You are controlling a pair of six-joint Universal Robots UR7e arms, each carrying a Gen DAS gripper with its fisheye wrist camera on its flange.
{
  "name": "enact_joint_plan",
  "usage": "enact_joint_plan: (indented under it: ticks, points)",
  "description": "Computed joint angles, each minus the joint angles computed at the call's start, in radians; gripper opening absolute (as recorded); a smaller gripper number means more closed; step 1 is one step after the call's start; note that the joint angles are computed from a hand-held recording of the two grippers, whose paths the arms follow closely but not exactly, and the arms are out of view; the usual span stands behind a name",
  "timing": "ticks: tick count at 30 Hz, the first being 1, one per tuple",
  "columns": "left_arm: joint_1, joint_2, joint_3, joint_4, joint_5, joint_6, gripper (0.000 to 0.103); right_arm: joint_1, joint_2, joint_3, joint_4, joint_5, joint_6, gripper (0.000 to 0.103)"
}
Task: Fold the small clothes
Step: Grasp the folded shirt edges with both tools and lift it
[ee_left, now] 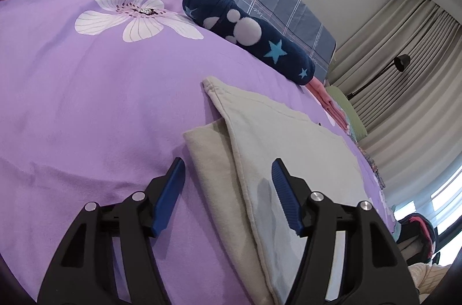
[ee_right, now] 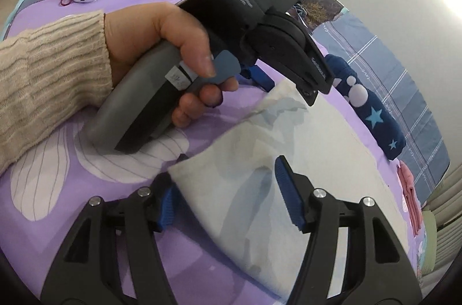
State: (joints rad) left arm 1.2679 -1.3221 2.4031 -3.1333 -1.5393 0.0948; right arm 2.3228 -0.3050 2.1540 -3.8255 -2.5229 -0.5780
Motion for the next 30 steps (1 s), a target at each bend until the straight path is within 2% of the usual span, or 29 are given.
enact_joint_plan:
  ticks: [2, 6, 9, 13, 15, 17, 18, 19, 20, 21, 24, 30]
  points:
    - [-0.003, -0.018, -0.001, 0.034, 0.007, -0.008, 0.054, 0.001, -0.014, 0.013, 0.014, 0.004, 0.028, 0.062]
    - [0.002, -0.059, -0.011, 0.150, -0.047, 0.015, 0.053, -0.005, -0.091, 0.081, 0.098, 0.041, 0.147, 0.062]
    - [-0.002, -0.036, -0.032, 0.171, -0.040, 0.030, 0.053, -0.020, -0.101, 0.105, 0.081, 0.053, 0.157, 0.062]
    - [0.030, 0.057, -0.113, 0.152, -0.104, -0.012, 0.053, -0.026, -0.067, 0.053, 0.080, 0.043, 0.144, 0.061]
    - [0.026, 0.083, -0.137, 0.147, -0.086, -0.027, 0.040, -0.036, -0.058, 0.034, 0.076, 0.047, 0.148, 0.058]
    - [0.023, 0.099, -0.164, 0.170, -0.061, -0.049, 0.014, -0.049, -0.068, 0.029, 0.097, 0.064, 0.178, 0.050]
    - [0.031, 0.105, -0.175, 0.186, -0.079, -0.056, 0.011, -0.053, -0.073, 0.029, 0.103, 0.065, 0.193, 0.040]
    - [0.034, 0.105, -0.178, 0.189, -0.085, -0.059, 0.009, -0.055, -0.076, 0.029, 0.103, 0.060, 0.205, 0.034]
    - [0.028, 0.102, -0.173, 0.183, -0.079, -0.057, 0.007, -0.059, -0.082, 0.033, 0.100, 0.063, 0.215, 0.020]
    - [0.019, 0.097, -0.165, 0.176, -0.065, -0.055, 0.007, -0.066, -0.095, 0.044, 0.093, 0.068, 0.240, 0.011]
    - [-0.022, 0.077, -0.150, 0.175, -0.015, -0.059, 0.007, -0.098, -0.163, 0.091, 0.113, 0.145, 0.337, 0.010]
    - [-0.103, 0.048, -0.144, 0.194, 0.059, -0.074, 0.007, -0.086, -0.190, 0.123, 0.068, 0.158, 0.344, 0.010]
